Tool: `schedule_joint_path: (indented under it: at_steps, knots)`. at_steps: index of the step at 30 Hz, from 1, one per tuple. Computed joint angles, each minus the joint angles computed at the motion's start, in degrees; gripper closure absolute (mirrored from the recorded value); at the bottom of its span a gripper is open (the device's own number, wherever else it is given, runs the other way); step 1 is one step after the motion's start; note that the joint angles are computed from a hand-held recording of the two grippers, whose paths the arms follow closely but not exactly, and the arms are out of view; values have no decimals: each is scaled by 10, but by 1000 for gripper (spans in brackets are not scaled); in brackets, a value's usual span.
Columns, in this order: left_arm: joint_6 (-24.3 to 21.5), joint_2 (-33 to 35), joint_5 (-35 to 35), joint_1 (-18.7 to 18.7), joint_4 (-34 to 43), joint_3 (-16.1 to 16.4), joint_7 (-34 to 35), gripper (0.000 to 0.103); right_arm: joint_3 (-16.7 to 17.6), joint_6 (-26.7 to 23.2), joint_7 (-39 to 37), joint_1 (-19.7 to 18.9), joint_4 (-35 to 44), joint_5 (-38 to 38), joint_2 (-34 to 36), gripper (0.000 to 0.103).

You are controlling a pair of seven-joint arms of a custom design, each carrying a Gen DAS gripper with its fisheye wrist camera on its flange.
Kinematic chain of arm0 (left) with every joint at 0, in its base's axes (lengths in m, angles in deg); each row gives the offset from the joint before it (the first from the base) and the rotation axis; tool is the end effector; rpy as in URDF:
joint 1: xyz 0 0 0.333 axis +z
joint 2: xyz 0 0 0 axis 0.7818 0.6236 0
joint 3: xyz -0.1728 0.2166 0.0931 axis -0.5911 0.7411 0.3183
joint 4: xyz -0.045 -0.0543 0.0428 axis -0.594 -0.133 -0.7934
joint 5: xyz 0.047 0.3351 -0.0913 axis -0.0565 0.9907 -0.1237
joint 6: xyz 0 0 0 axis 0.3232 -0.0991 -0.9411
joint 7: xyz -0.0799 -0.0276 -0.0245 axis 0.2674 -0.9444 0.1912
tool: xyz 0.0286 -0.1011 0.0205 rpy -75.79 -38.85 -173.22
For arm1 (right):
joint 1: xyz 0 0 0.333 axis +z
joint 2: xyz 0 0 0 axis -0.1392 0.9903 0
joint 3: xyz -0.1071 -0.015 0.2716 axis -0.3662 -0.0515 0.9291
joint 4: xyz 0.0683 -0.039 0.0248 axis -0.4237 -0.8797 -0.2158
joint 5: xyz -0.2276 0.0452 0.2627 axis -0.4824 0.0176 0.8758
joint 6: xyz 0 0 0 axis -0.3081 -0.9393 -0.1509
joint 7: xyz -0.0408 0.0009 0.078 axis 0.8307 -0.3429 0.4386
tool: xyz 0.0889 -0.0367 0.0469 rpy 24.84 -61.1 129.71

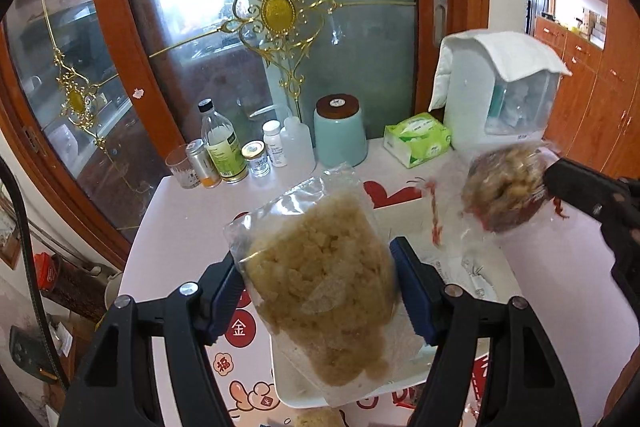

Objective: Organize snacks
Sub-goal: 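Carry both bags into the white tray and open both tools, then withdraw both tools from the tray toward the remaining snacks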

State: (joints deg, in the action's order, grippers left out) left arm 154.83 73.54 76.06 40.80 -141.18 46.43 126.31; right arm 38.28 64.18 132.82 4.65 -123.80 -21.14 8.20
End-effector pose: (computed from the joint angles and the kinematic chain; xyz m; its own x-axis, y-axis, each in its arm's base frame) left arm 0.5416 -0.2070 0.6231 -0.1692 -0.9794 -0.1099 -0.6880 0.1972 -0.6984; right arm 0.4807 0.1407 0.6466 0.0916 -0.9948 -0.0454 -0.6196 -0.0212 -0.7846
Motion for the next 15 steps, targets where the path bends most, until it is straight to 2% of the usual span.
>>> schedule_joint_path:
  at_steps: [1, 2, 3, 6, 8, 10, 15]
  knots:
    - [-2, 7, -11, 1, 5, 0, 9, 16, -2, -6, -7, 3, 6, 8, 7, 98]
    - [-2, 6, -24, 1, 2, 0, 16, 4, -7, -16, -23, 9, 15, 24, 16, 98]
    - [-6, 10, -38, 2, 4, 0, 26, 1, -9, -28, -36, 13, 23, 38, 24, 98]
    - [-23, 15, -65, 2, 5, 2, 44, 1, -7, -55, -49, 15, 30, 53, 34, 86]
    - [-23, 10, -65, 2, -6, 3, 43, 1, -3, -54, -41, 12, 16, 45, 26, 67]
    - [-20, 3, -69, 4, -19, 4, 42, 1, 2, -43, -29, 8, -4, 29, 13, 58]
    - [-10, -20, -73, 8, -51, 1, 39, 1, -4, -35, -36, 14, -35, 38, -10, 56]
